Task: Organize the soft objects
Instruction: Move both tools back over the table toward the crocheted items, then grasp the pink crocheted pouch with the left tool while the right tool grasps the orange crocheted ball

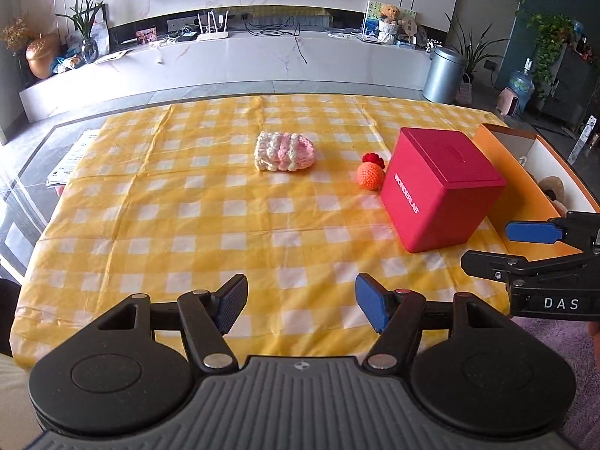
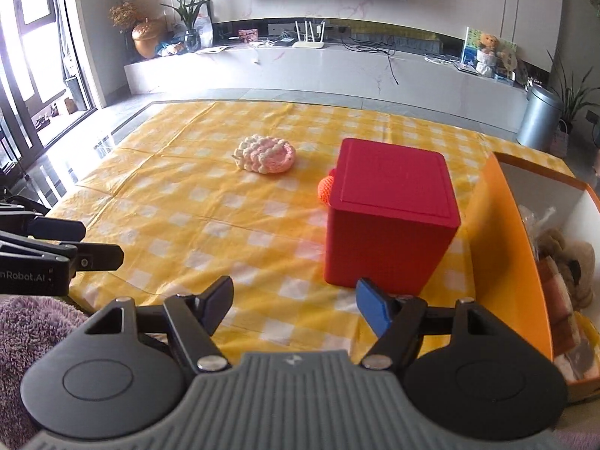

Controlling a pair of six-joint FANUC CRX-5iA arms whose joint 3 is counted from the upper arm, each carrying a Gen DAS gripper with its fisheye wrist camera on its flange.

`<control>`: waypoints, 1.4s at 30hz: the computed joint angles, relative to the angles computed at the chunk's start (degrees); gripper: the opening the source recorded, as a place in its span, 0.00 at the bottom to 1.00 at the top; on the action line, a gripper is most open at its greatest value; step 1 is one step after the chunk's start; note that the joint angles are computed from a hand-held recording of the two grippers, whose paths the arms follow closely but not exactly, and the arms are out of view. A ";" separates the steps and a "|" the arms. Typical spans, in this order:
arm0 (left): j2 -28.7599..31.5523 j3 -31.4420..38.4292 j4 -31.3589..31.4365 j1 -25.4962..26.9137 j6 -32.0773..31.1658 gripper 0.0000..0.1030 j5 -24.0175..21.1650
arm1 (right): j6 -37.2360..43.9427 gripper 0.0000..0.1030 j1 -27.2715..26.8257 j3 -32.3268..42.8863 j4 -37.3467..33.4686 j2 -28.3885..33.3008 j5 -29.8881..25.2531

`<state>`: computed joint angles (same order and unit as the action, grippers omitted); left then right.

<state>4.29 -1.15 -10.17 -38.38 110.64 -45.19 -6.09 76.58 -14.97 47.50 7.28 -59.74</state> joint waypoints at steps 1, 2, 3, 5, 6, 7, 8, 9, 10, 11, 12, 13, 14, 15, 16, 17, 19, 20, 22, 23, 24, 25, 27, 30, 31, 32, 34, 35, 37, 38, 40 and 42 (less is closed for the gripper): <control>0.39 0.29 0.38 0.55 -1.23 0.75 0.40 | 1.29 0.70 -0.63 0.52 0.16 0.40 0.65; 0.77 0.62 0.68 0.99 -2.41 0.75 0.69 | 2.50 0.69 -1.21 1.00 0.23 0.78 1.29; 1.18 0.94 0.97 1.40 -3.60 0.75 1.03 | 4.18 0.69 -2.02 1.75 0.32 1.33 2.11; 2.21 1.54 2.11 2.29 -6.56 0.75 1.89 | 7.62 0.69 -3.41 2.83 0.39 1.98 3.80; 2.84 1.88 3.08 2.86 -8.23 0.75 2.21 | 10.16 0.69 -4.26 3.80 -0.01 2.48 4.56; 3.35 2.17 3.86 3.26 -9.39 0.75 2.33 | 12.75 0.68 -5.07 4.75 -0.57 2.95 5.18; 4.22 2.71 4.89 3.80 -10.91 0.75 2.39 | 15.36 0.69 -5.89 5.91 -1.28 3.55 5.56; 4.94 3.27 5.44 4.10 -11.90 0.75 2.23 | 18.14 0.69 -6.73 7.23 -2.31 4.24 5.77; 5.84 4.06 5.67 4.33 -12.71 0.75 1.91 | 21.95 0.68 -7.74 9.03 -4.13 5.15 5.91; 6.66 4.77 5.75 4.48 -13.44 0.75 1.66 | 25.11 0.68 -8.57 10.57 -5.81 5.93 5.94; 7.40 5.36 5.82 4.61 -14.05 0.75 1.47 | 29.21 0.68 -9.58 12.77 -7.91 7.12 5.53; 8.29 5.99 6.03 4.82 -14.78 0.75 1.24 | 32.69 0.68 -10.31 14.53 -9.29 8.20 4.83; 9.10 6.52 6.22 4.98 -15.31 0.75 1.09 | 36.30 0.68 -10.97 16.24 -10.45 9.35 4.08; 9.78 7.01 6.36 5.11 -15.69 0.75 0.93 | 40.29 0.68 -11.67 18.26 -11.64 10.78 3.15; 10.54 7.51 6.60 5.32 -16.14 0.75 0.72 | 43.69 0.68 -12.26 20.12 -12.82 12.08 2.07; 11.20 7.96 6.89 5.53 -16.58 0.75 0.52 | 46.82 0.68 -12.86 21.89 -14.26 13.18 1.11; 12.32 8.67 7.49 5.86 -17.37 0.75 0.30 | 52.96 0.68 -14.10 25.45 -17.49 15.26 -0.74; 13.03 9.29 7.62 6.00 -17.70 0.75 -0.03 | 55.37 0.68 -14.51 26.79 -18.28 16.23 -1.56; 14.08 10.38 7.30 6.05 -18.10 0.75 -0.52 | 60.80 0.68 -15.34 29.75 -19.63 18.44 -3.64; 14.58 10.83 7.31 6.14 -18.61 0.75 -0.47 | 62.85 0.68 -15.69 30.89 -20.06 19.28 -4.40; 15.01 11.20 7.38 6.23 -19.07 0.75 -0.37 | 65.10 0.68 -16.15 32.25 -20.60 20.18 -5.20; 15.61 11.76 7.44 6.33 -19.52 0.75 -0.29 | 67.40 0.68 -16.68 33.85 -21.32 21.20 -6.10; 16.70 12.75 7.46 6.47 -20.38 0.75 -0.14 | 71.70 0.68 -17.70 37.16 -22.67 23.33 -8.03; 18.54 14.53 7.19 6.46 -21.79 0.75 -0.08 | 77.73 0.68 -19.29 42.15 -24.40 26.78 -11.20; 19.15 15.06 7.16 6.50 -22.43 0.75 0.01 | 79.78 0.68 -19.90 44.00 -25.50 27.89 -12.35; 19.85 15.69 7.13 6.52 -23.25 0.75 0.14 | 81.74 0.68 -20.49 45.79 -26.72 28.90 -13.53; 21.14 16.81 7.12 6.62 -24.66 0.75 0.32 | 85.69 0.68 -21.81 50.19 -29.05 31.49 -16.80; 21.89 17.47 7.28 6.73 -25.59 0.75 0.32 | 87.23 0.68 -22.33 52.06 -29.72 32.72 -18.22; 23.24 18.75 7.50 6.87 -27.21 0.75 0.31 | 89.65 0.68 -23.33 55.80 -31.00 35.20 -21.15; 23.85 19.29 7.76 6.96 -28.23 0.74 0.49 | 90.62 0.68 -23.75 57.67 -31.46 36.45 -22.67; 25.26 20.82 8.02 7.06 -30.41 0.74 0.56 | 92.69 0.65 -24.79 61.80 -33.34 38.99 -25.71; 26.62 22.38 7.92 7.05 -32.20 0.74 0.90 | 94.16 0.60 -25.42 65.60 -34.15 41.47 -28.31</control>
<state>30.91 21.23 -2.25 -31.33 78.43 -44.29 88.07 51.16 50.63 13.35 48.75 -88.05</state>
